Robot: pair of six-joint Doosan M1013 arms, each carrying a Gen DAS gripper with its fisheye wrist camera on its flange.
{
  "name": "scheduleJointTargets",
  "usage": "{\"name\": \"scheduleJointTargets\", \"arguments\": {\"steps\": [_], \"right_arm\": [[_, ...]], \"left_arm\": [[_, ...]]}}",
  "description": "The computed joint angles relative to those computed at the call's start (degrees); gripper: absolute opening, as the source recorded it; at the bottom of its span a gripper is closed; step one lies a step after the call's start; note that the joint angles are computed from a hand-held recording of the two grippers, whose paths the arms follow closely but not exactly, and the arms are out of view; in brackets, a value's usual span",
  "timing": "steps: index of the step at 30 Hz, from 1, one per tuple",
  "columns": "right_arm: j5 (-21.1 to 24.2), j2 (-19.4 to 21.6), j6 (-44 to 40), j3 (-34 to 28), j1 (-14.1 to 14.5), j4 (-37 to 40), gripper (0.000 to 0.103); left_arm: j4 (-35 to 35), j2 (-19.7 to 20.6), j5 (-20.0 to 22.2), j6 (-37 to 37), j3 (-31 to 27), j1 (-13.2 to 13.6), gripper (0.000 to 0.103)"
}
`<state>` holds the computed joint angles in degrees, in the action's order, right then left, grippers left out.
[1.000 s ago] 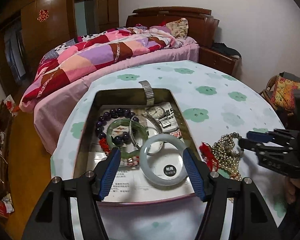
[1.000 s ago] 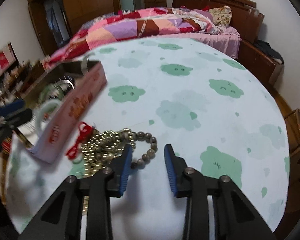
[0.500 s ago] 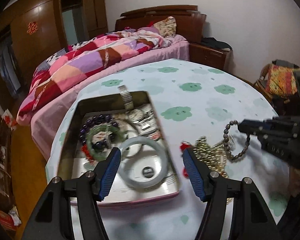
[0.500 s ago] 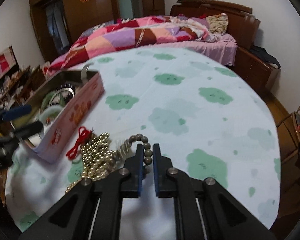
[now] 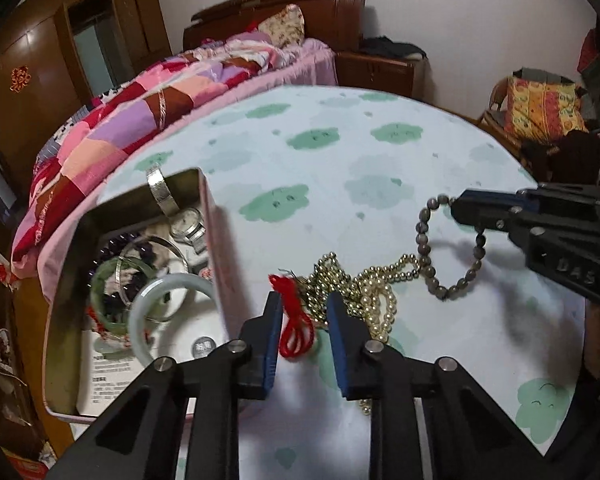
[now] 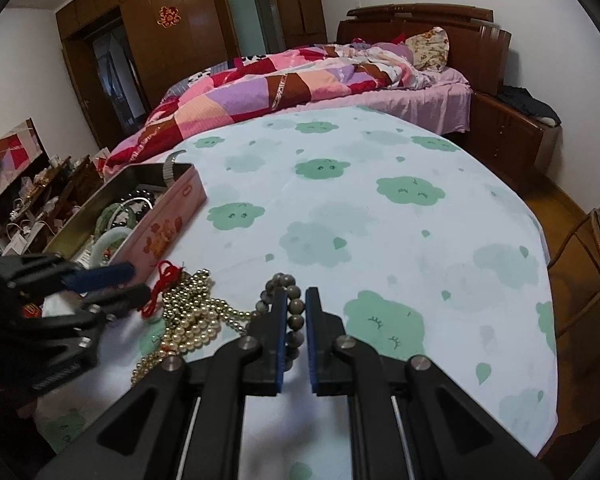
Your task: Organize jewelry
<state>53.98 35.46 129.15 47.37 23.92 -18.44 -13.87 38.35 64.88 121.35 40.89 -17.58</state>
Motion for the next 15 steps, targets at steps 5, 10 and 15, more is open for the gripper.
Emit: {"name": "scheduleJointTargets", "arguments": {"steps": [5, 10, 15], "right_arm": [[-2.7, -0.6, -0.3, 1.2, -0.1, 0.9, 0.011], [-4.9, -1.4, 0.5, 2.6, -0.2, 0.9, 0.011], [-5.9, -1.9, 1.4, 3.3, -0.2, 0.0, 0.011]], "left_arm": [[1.9, 1.0, 2.0, -1.2, -1.3, -0.4, 0.017], [3.4, 1.7, 2.8, -1.2, -2.2, -0.9, 0.013], [3.2, 2.1, 3.1, -2.4, -2.9, -0.7, 0.001]]}}
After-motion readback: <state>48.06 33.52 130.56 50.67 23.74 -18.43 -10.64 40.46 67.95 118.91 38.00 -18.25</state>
